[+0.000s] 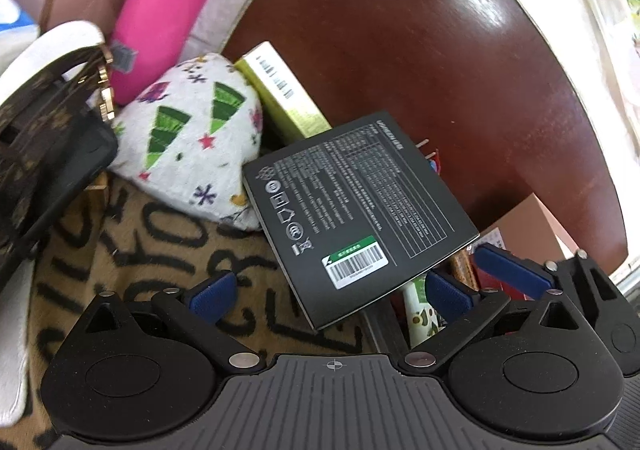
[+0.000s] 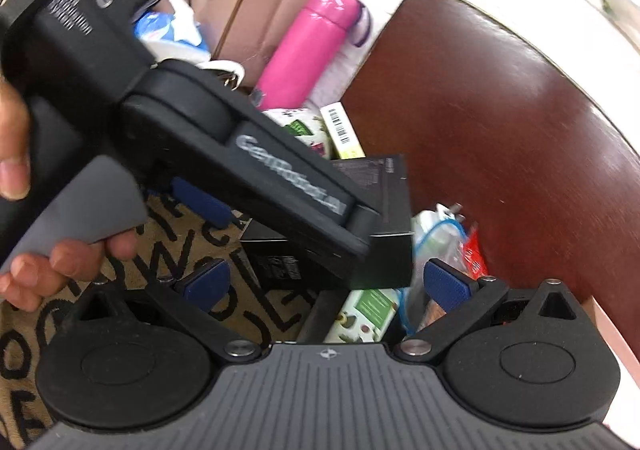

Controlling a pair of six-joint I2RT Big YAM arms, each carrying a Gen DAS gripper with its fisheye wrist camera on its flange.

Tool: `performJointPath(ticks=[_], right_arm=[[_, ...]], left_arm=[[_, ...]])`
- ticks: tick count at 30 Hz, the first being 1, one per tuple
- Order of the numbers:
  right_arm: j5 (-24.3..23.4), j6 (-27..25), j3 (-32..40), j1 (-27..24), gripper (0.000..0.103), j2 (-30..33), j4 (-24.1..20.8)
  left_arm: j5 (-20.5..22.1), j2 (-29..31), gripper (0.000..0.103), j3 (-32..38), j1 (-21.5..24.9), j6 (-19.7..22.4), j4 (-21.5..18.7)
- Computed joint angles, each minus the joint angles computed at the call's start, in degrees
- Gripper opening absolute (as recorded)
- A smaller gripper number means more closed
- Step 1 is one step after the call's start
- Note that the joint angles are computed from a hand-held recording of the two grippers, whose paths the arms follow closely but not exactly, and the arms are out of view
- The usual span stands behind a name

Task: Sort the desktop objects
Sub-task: 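Reach the left gripper down to the black product box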

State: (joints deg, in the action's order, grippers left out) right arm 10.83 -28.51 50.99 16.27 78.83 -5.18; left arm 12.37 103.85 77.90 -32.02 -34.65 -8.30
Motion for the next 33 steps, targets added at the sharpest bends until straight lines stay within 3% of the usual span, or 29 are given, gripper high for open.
performJointPath(ticks=[4, 11, 12, 13, 16, 19, 23, 27, 33], right_arm=[[0.29, -2.34, 0.57, -0.11, 0.103, 0.63, 0.40], [0.64, -4.64, 4.42, -1.04, 0.103, 3.69, -3.01], [0.55, -4.02, 4.77, -1.24, 0.103, 4.15, -3.32], [0.06, -3.29, 4.91, -1.49, 0.103, 4.33, -3.66], [-2.42, 0.45, 4.41, -2.30, 0.100, 3.33, -4.31], [-3.37, 1.72, 3.58, -2.75, 0.093, 1.15, -5.21], [-2.78, 0.82, 1.68, -1.70, 0.093, -2.43, -5.45], [-3.28, 1.25, -1.83, -0.72, 0.093, -7.52, -6.02], [-5.47, 7.45, -9.66, 0.56, 0.093, -18.38, -8.65]], left_arm=[[2.26, 0.92, 0.103, 0.49, 0.35, 0.26, 1.24], [5.66, 2.87, 0.103, 3.28, 1.15, 1.08, -0.03], [5.73, 3.18, 0.100, 3.70, 1.08, 1.38, -0.36], [5.68, 3.40, 0.090, 4.05, 0.92, 2.06, -0.68], [3.42, 3.33, 0.085, 4.56, -0.17, 4.92, -2.39], [0.11, 2.07, 0.077, 3.62, -1.57, 6.30, -3.51], [-0.75, -0.74, 0.075, 0.81, -2.68, 3.72, -3.00], [-2.91, -4.97, 0.073, -2.87, -4.21, 4.03, -3.81], [-5.08, -13.44, 0.073, -10.71, -6.38, 5.10, -6.45]])
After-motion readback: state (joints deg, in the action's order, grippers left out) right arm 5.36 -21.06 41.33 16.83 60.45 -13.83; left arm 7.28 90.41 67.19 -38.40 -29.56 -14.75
